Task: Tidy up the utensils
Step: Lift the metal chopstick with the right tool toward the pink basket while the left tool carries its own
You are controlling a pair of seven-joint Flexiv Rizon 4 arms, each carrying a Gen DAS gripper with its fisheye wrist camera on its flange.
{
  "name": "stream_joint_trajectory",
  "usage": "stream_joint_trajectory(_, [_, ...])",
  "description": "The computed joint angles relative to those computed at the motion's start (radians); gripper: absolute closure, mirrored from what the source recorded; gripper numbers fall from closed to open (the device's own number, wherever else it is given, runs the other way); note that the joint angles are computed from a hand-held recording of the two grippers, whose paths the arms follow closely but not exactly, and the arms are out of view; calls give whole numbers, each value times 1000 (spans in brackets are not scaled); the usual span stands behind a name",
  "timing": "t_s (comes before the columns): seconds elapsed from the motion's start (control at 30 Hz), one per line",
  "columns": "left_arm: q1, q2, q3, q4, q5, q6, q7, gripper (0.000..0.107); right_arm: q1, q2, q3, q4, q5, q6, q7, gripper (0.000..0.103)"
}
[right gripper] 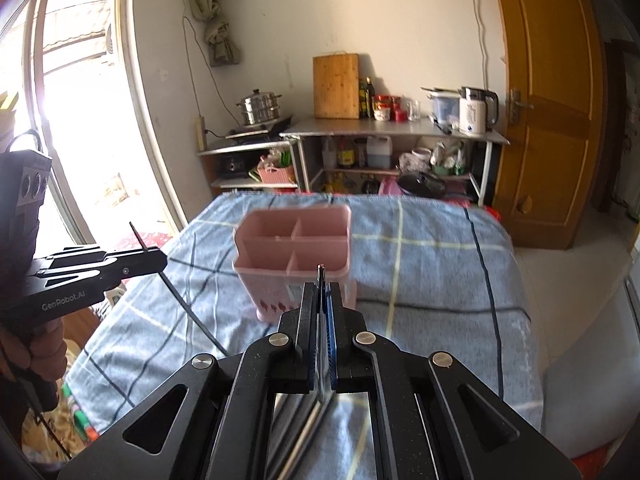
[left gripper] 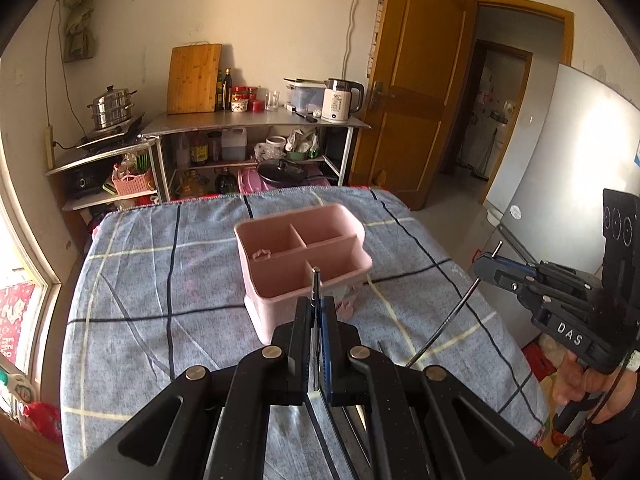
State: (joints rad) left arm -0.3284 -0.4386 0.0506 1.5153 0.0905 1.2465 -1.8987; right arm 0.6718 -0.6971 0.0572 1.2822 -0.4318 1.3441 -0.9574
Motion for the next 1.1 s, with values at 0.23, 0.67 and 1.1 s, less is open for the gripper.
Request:
stream_joint_trajectory(0.23, [33, -33, 6, -94, -26, -26, 3, 102, 3, -100, 29, -202, 18, -52, -81, 99])
stream_joint_trajectory(0.67, [72, -129, 7, -266, -68, -67, 50, 102, 32, -307, 47, -639, 117, -196, -194, 99])
stream_joint_trajectory(1.1, [98, -196, -7, -246, -116, -67, 61, 102, 67, -487, 45, -948, 270, -408, -298, 99])
